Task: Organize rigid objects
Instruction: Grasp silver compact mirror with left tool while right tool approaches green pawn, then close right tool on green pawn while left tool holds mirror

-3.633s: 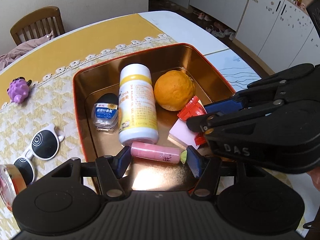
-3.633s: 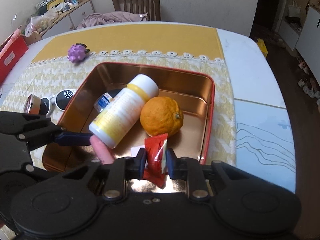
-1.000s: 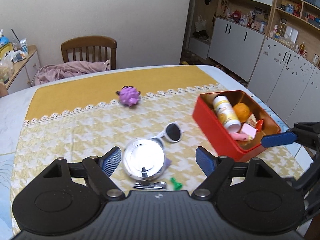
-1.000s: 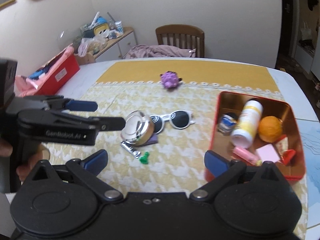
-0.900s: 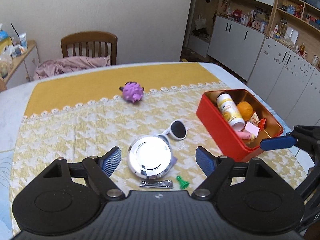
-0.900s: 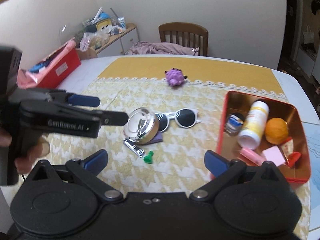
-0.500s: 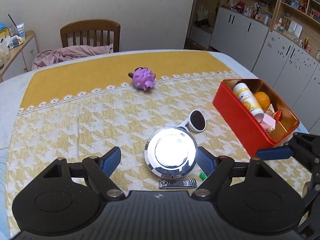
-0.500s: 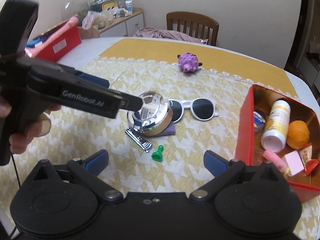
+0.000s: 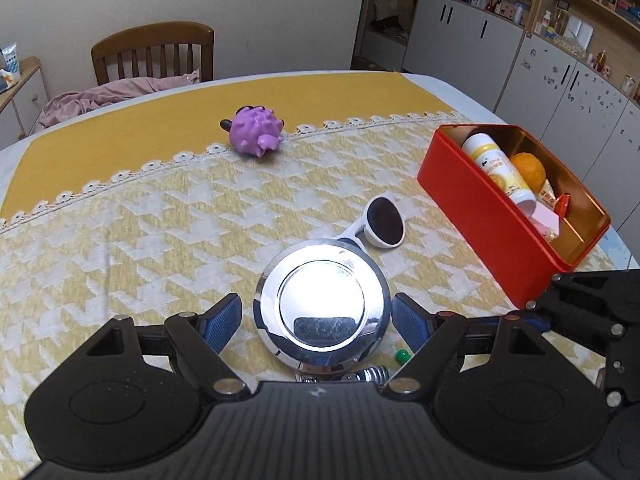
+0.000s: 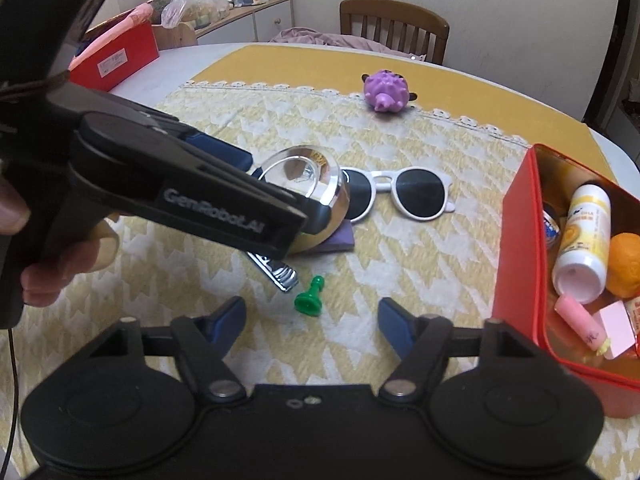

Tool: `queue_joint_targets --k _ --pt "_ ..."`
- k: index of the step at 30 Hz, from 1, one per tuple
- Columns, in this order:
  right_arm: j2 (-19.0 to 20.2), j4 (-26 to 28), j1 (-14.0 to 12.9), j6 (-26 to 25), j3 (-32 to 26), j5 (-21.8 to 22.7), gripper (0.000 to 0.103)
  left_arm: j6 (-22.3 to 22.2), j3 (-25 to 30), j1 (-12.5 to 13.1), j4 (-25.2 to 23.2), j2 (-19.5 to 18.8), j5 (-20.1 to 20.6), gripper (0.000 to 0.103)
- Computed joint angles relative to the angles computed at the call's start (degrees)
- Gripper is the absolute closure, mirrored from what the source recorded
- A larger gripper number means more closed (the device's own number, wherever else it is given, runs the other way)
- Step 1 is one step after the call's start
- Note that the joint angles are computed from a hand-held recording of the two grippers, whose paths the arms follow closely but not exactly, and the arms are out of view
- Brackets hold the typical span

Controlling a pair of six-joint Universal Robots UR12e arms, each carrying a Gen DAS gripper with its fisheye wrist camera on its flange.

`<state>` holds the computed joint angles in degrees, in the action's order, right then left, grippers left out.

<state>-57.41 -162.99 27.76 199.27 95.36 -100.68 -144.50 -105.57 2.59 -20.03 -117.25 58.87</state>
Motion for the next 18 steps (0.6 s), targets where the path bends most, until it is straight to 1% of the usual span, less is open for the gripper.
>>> queue_joint_targets --k 1,2,6,7,8,9,11,13,18 --pt "0.1 -0.2 0.0 -0.3 -0.1 0.0 0.038 -0.2 0.1 -0.1 0.1 -0.2 0.1 0.021" --pt "0.3 -0.2 0.0 -0.5 -0.2 0.0 0.044 -0.3 0.3 -0.2 0.2 -0.4 0.1 0.021" --pt "0.7 -0.2 -0.2 -1.3 -0.7 1.0 0.054 -0.3 0.4 -0.4 1.0 -0.8 0.3 0.021" --pt "0.8 -0.2 -0.2 -1.5 -0.7 0.9 0.06 -0.4 0.4 -0.5 1.1 -0.9 0.1 0.021" --pt "0.8 -0.1 -0.2 -1.5 -0.8 0.8 0.063 -0.4 0.4 -0.5 1.2 -1.0 0.1 0.021" --pt "0.9 -0.1 -0.2 -1.5 -0.8 1.1 0.064 -0.3 0.4 -0.6 1.2 -1.0 0.2 0.021" --pt "0.9 -0.5 -0.2 -1.6 -0.6 0.9 0.069 0.0 0.3 -0.6 1.3 -1.0 0.2 0.022" --pt "0.9 -0.8 -0.2 -1.5 -0.5 0.7 0.072 0.1 0.2 -0.6 1.4 -1.0 0.1 0.026" --pt "0.8 -1.2 -0.3 -1.6 -0.2 0.5 0.08 -0.4 0.1 -0.4 1.6 -1.1 -0.4 0.026"
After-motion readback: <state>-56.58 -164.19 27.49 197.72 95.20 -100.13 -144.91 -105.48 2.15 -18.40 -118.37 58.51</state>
